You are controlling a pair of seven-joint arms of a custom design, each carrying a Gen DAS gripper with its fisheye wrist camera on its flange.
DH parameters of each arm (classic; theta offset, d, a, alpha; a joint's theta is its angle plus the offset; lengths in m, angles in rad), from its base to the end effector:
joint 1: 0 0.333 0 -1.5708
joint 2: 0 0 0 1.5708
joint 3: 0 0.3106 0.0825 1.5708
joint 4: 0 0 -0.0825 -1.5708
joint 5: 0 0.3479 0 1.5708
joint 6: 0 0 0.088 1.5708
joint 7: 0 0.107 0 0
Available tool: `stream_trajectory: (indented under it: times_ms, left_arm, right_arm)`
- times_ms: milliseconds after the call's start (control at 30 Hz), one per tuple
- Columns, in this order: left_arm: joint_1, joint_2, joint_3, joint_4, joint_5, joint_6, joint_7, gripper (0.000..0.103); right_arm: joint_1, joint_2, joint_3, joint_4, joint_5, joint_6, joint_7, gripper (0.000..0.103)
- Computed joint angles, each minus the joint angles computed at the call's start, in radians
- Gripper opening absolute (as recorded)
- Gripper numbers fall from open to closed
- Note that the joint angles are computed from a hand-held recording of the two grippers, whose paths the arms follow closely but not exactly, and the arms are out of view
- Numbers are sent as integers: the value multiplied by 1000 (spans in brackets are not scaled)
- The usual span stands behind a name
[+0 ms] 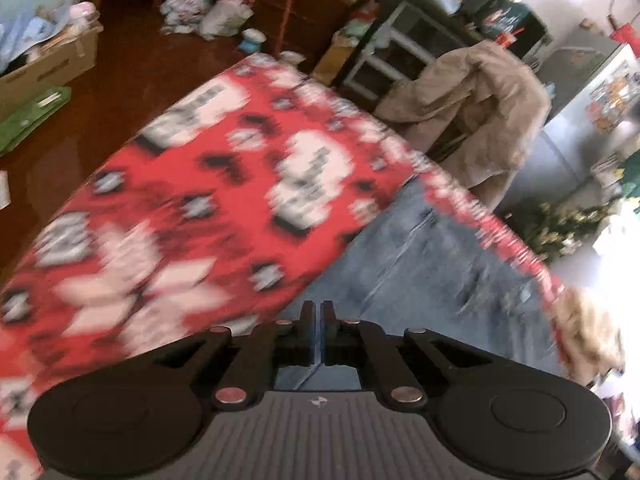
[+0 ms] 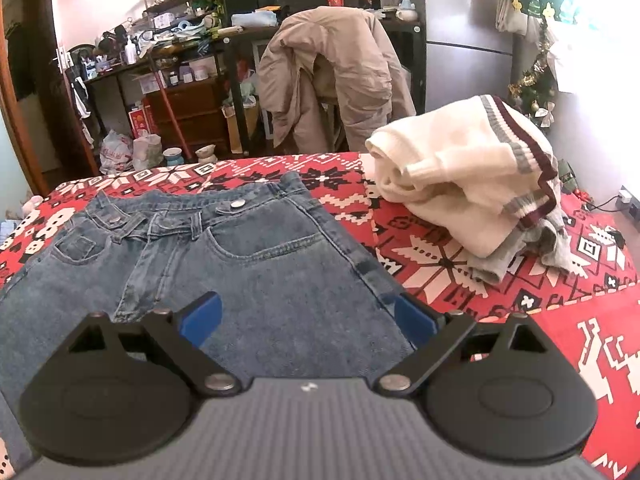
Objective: Fold clothes
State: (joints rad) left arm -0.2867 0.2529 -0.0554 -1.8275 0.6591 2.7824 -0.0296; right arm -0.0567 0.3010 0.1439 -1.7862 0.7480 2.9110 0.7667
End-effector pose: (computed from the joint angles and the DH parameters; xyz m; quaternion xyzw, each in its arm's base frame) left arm 0.5884 -0.2353 0.4829 -0.8415 0.3779 -0.3593 0.1412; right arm 0.6457 0.0041 0.4828 -0.6974 0.5676 -0.2375 0.3676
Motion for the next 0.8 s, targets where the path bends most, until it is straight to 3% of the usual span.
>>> stream_trajectory:
  times_ms: [133, 300, 367, 533, 667, 800]
  left_arm:
    - [26, 188, -14, 251, -108, 37, 122, 2]
    - [41, 433, -47, 623, -287, -132, 337, 2]
    - [19, 485, -17, 708, -309, -204, 371, 2]
    - [-5, 476, 51, 659, -324, -153, 363, 3]
    - [-61, 471, 138, 686, -267, -258, 313, 1]
    - [-35, 378, 122, 512, -230, -69, 202, 1]
  right_arm:
    - [1, 9, -1, 13, -2, 9, 5, 95]
    - [1, 25, -11, 32, -31, 10, 65, 95]
    - [-4, 32, -10, 38, -42, 11, 76, 95]
    - [1, 56, -18, 50, -110, 17, 122, 95]
    - [-10, 81, -5, 79, -138, 11, 138, 95]
    - [-35, 110, 28, 115, -139, 33, 123, 94]
